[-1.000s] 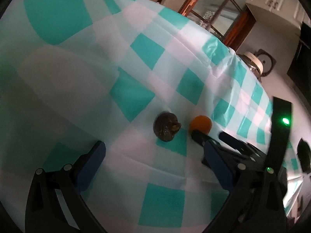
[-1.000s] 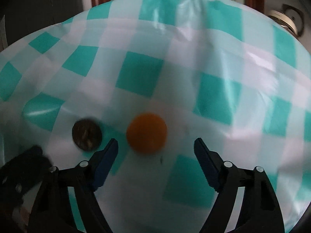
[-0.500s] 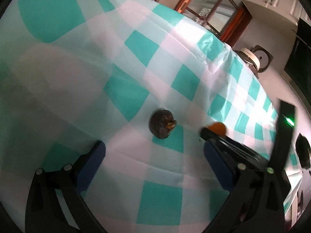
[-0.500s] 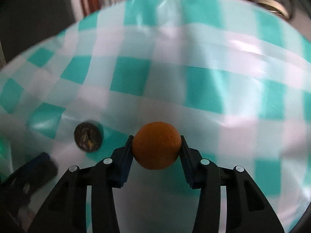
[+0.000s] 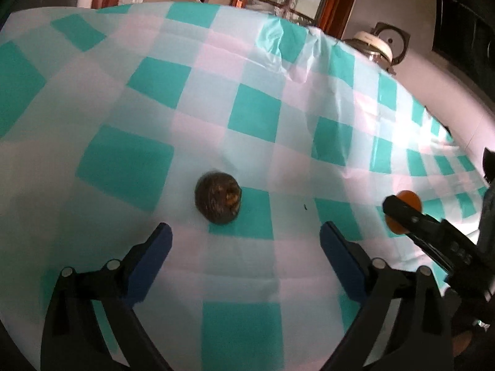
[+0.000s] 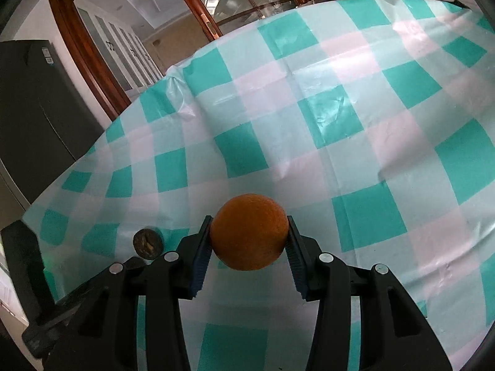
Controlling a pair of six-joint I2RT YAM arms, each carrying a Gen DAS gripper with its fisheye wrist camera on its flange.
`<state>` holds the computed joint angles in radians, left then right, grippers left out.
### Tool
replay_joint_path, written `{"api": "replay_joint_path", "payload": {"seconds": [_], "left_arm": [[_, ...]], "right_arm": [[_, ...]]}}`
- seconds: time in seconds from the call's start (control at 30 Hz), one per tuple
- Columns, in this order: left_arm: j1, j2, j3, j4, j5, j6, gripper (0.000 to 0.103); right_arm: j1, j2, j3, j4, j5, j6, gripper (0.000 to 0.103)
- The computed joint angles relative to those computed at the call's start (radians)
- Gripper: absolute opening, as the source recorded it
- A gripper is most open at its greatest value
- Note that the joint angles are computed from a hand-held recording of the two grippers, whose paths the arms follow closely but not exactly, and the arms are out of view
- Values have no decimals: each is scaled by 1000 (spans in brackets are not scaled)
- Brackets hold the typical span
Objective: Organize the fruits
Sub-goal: 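Grasp the last orange tangerine with the right tool while the left tool approaches a dark dried fruit, then close the left tool on the dark dried fruit while the right tool holds the tangerine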
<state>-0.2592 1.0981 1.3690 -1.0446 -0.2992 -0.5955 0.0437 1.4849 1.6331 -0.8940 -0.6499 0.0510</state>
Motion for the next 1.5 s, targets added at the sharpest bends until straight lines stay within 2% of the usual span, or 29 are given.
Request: {"api": "replay_joint_path", "payload": {"seconds": [0.17, 0.27, 0.33, 0.4, 0.47, 0.67, 0.77, 0.93, 1.0, 1.03, 1.1, 1.23, 1.37, 1.5], "left_arm": [[39, 108, 75, -40, -10, 84, 83], [28, 182, 129, -78, -41, 138, 80], [11, 225, 161, -99, -69, 164, 74], [5, 267, 188, -125, -70, 186, 52], [15, 261, 181, -110, -27, 202, 41], [25, 242, 172, -110, -9, 214, 42], [34, 244, 177, -110, -1, 222, 64], [36, 267, 199, -109, -21, 238, 67], [44, 281, 210, -106, -13, 250, 66], [44, 288, 215, -108, -10, 258, 62], [25, 289, 221, -109, -14, 259, 41], [-51, 264, 212, -116, -67, 193, 41], [-145, 173, 166, -151, -115, 80, 41], [-311, 39, 98, -266, -206, -129, 41]], "right_arm": [[8, -7, -17, 20, -3, 13, 45], [10, -7, -19, 21, 1, 17, 45], [9, -7, -18, 19, 1, 17, 46], [9, -6, -18, 18, 1, 17, 46], [10, -5, -19, 20, 2, 19, 46], [13, -3, -21, 24, 3, 21, 46], [13, -3, -21, 24, 2, 21, 46], [14, -3, -21, 25, 2, 22, 46], [15, -2, -21, 25, 3, 23, 46], [15, -2, -21, 25, 3, 23, 46], [14, -1, -21, 25, -2, 24, 46], [5, 0, -26, 29, -21, 27, 46], [-4, -5, -39, 39, -35, 31, 46], [-4, -5, -40, 41, -37, 31, 46]]}}
